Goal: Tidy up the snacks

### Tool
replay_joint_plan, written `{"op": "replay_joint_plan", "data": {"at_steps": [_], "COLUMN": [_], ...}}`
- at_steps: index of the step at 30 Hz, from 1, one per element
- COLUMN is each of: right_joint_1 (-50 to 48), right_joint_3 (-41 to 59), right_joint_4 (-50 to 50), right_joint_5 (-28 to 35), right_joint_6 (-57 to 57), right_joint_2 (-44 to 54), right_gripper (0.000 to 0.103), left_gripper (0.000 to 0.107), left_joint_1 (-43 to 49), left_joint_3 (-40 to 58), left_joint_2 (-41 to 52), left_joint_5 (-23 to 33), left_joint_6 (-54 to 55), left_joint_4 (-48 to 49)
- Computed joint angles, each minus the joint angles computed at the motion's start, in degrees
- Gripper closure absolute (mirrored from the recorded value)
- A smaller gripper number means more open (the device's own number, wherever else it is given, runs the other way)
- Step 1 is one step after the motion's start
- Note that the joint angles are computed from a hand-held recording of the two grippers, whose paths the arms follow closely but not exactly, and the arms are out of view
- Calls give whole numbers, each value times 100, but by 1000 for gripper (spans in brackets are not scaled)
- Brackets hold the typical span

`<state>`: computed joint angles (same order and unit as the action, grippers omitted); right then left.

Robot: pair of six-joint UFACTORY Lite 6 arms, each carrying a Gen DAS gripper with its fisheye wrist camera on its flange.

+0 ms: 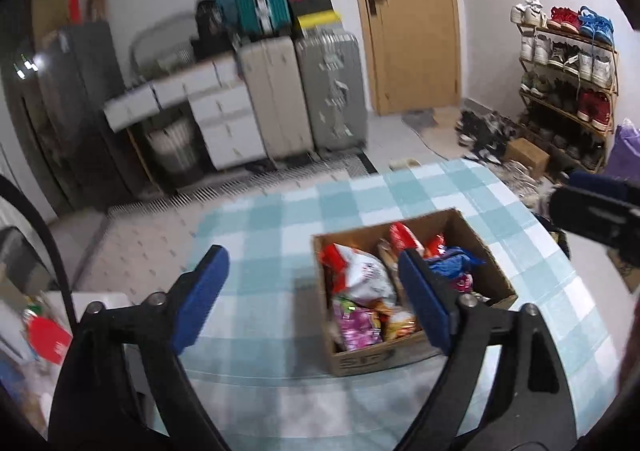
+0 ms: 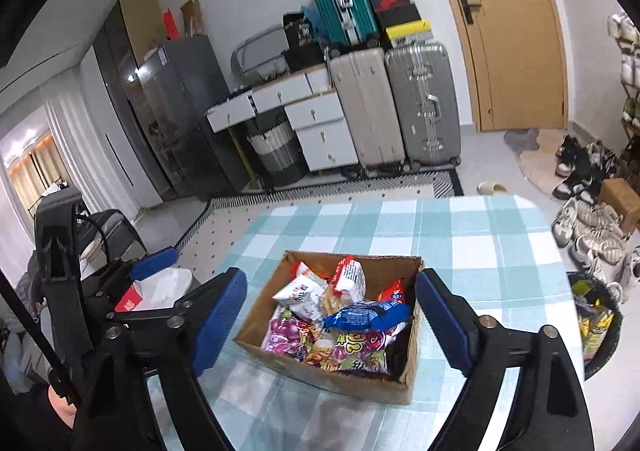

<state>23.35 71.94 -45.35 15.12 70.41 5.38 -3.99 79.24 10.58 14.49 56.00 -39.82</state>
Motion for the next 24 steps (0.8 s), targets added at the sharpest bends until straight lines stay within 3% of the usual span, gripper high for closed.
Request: {"op": "replay_joint_plan", "data": {"at_steps": [2, 4, 10, 14, 19, 21, 24], "right_joint_1": [369, 776, 2060, 3145, 4259, 4560, 4754], "right_joint_3": [-234, -474, -859, -1019, -1168, -1314, -1581], "right_joint_4": [-784, -1371, -2155, -2601, -3067, -3279, -3489], "right_joint_5": [411, 820, 1974, 3029, 4178, 4516, 4736], "right_joint_6": [649, 1136, 1759, 2123, 2669, 2970, 3310], "right_joint_2": [-456, -913, -1763, -1964, -1985, -2010, -2033], "right_gripper": [10, 6, 2, 1, 0, 0, 0], "left_gripper": [4, 4, 4, 4, 4, 4, 4], "left_joint_1": [222, 508, 1397, 2050, 3146, 3745, 4193], "left_joint_3": [-513, -924, -1701, -1855, -2501, -2730, -2942], "left_joint_2": [-596, -1157, -2369, -2792, -3667, -3906, -4140], "left_joint_5": [-14, 161, 926, 1770, 2713, 3441, 3942], "left_joint_6": [869, 1595, 2354, 2540, 3381, 3706, 3806], "left_joint_4": [-866, -1635, -2495, -2457, -3147, -3418, -3502]}}
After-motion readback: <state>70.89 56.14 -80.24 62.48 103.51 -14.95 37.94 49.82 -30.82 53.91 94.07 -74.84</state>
